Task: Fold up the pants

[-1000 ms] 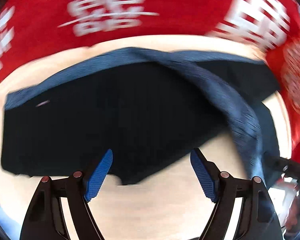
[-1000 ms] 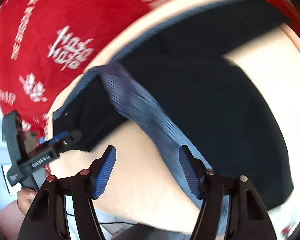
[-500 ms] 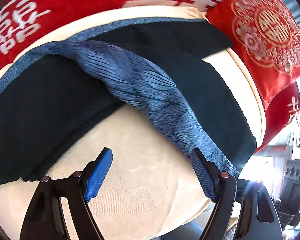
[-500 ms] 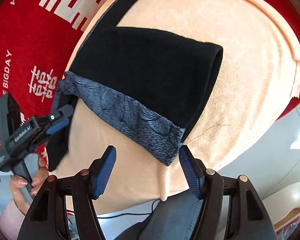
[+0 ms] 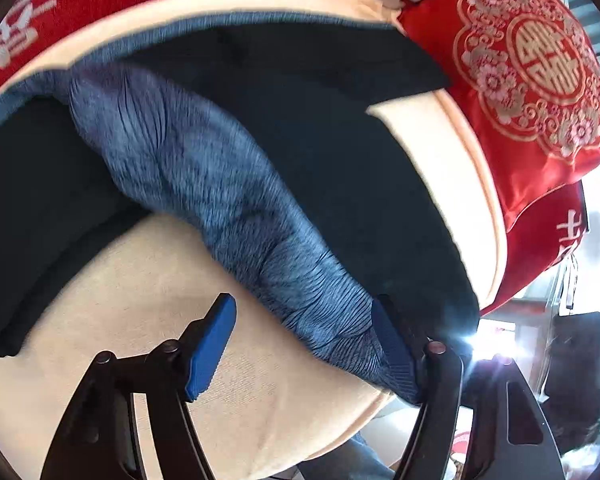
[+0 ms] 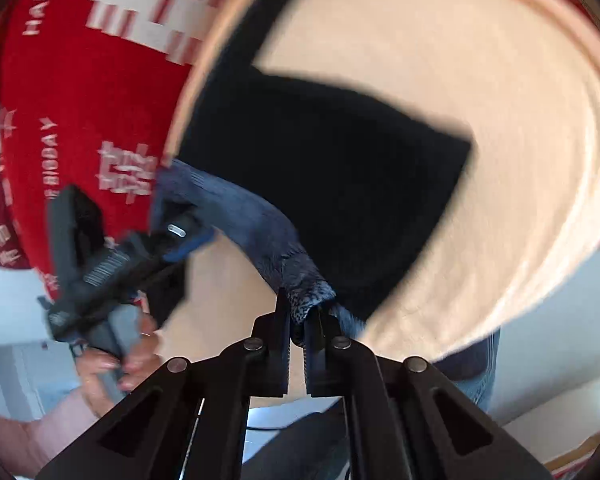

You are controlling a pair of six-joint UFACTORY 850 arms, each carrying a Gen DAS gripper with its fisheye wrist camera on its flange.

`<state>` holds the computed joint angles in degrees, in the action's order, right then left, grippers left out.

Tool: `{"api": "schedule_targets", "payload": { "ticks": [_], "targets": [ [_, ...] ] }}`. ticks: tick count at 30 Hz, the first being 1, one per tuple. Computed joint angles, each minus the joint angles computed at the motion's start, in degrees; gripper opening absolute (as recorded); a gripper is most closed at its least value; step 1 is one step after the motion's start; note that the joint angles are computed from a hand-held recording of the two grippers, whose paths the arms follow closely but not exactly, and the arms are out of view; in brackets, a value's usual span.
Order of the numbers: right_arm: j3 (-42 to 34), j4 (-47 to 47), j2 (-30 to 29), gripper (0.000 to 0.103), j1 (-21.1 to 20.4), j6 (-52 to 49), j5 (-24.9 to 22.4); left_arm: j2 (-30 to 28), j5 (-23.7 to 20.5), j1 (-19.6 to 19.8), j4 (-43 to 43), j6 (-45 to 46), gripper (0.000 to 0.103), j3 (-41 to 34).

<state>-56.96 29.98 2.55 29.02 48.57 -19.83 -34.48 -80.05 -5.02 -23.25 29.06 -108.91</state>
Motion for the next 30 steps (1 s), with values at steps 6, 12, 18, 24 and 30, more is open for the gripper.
{"api": "schedule_targets", "payload": {
  "ticks": [6, 12, 18, 24, 30],
  "targets": [
    [-12.4, 1.8, -3.9, 0.003, -9.9, -16.5, -8.4, -1.9, 2.9, 0.3, 2.6, -3.6, 0.073, -9.2],
    [-27.9, 3.4, -12.9, 0.003, -19.9, -30.8, -15.4, -9.1, 4.1, 0.4, 9.4, -10.6, 0.073, -21.8],
    [-48.3, -3.9, -28.7, 0.007, -25.1, -32.2, -24.3, -18.3, 4.0, 0.1, 17.7, -19.2, 0.073, -33.5],
    [-62.5, -15.6, -41.3, 0.041, -25.2, -28.7, -31.6, -24.4, 2.0, 0.2, 23.5, -24.7, 0.073, -39.3],
    [-64.5, -18.0, -42.2, 0.076, -24.7, -29.8, -33.3, -27.0, -0.2, 0.0, 25.4, -25.5, 0.073, -41.1]
  ]
}}
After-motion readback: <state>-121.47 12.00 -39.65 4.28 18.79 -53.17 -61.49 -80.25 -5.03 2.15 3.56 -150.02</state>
